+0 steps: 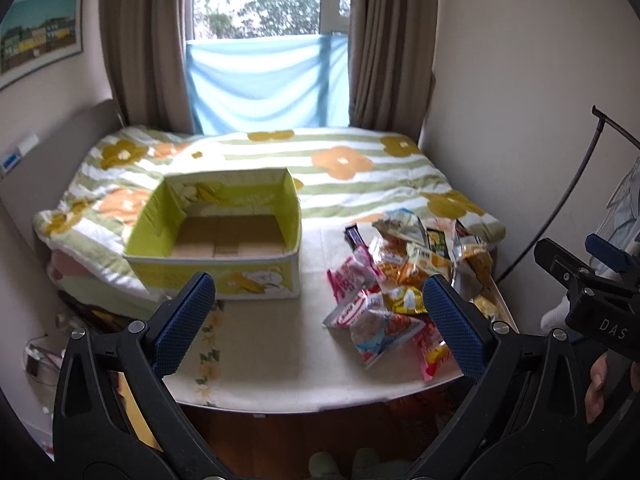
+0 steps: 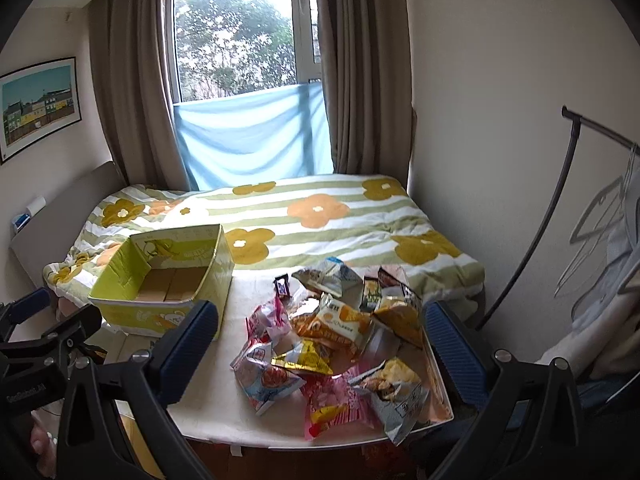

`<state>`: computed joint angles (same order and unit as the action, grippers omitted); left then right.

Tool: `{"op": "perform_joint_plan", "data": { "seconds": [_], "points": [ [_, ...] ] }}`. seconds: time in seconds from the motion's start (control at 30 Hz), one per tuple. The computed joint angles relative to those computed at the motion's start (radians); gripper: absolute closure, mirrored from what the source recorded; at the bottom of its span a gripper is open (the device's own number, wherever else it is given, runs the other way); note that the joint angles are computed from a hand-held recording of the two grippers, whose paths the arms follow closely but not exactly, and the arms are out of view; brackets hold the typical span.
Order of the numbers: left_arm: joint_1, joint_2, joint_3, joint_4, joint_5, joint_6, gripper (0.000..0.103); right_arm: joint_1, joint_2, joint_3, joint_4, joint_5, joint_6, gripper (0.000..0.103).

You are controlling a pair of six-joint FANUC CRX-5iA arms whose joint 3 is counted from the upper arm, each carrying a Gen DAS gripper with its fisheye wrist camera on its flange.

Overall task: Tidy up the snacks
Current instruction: 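Grasp the white Oishi shrimp flakes bag with the left tool while the right tool grasps the chiffon cake bag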

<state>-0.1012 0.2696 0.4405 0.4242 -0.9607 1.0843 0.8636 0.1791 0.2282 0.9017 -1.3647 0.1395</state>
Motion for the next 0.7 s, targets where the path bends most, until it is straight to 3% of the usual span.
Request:
{"op": "perform_joint_plan", "data": {
  "seconds": [0.23, 0.37, 0.53, 0.7],
  "points": [
    [-0.024, 0.107, 0.081, 0.005, -0.111, 0.061, 0.000, -0.051, -0.034, -0.084, -0.055, 0.095, 0.038, 0.000],
    [-0.057, 0.184, 0.161, -0.039, -0.156, 0.155, 0.000, -0.119, -0.064, -0.145, -0.102, 0.216, 0.108, 0.000],
    [-0.105, 0.337, 0.351, -0.119, -0.274, 0.317, 0.000, -0.237, -0.049, -0.127, -0.264, 0.352, 0.355, 0.000],
    [-0.140, 0.515, 0.607, -0.195, -0.450, 0.486, 0.000, -0.339, 0.022, -0.046, -0.443, 0.410, 0.655, 0.000]
  ]
}}
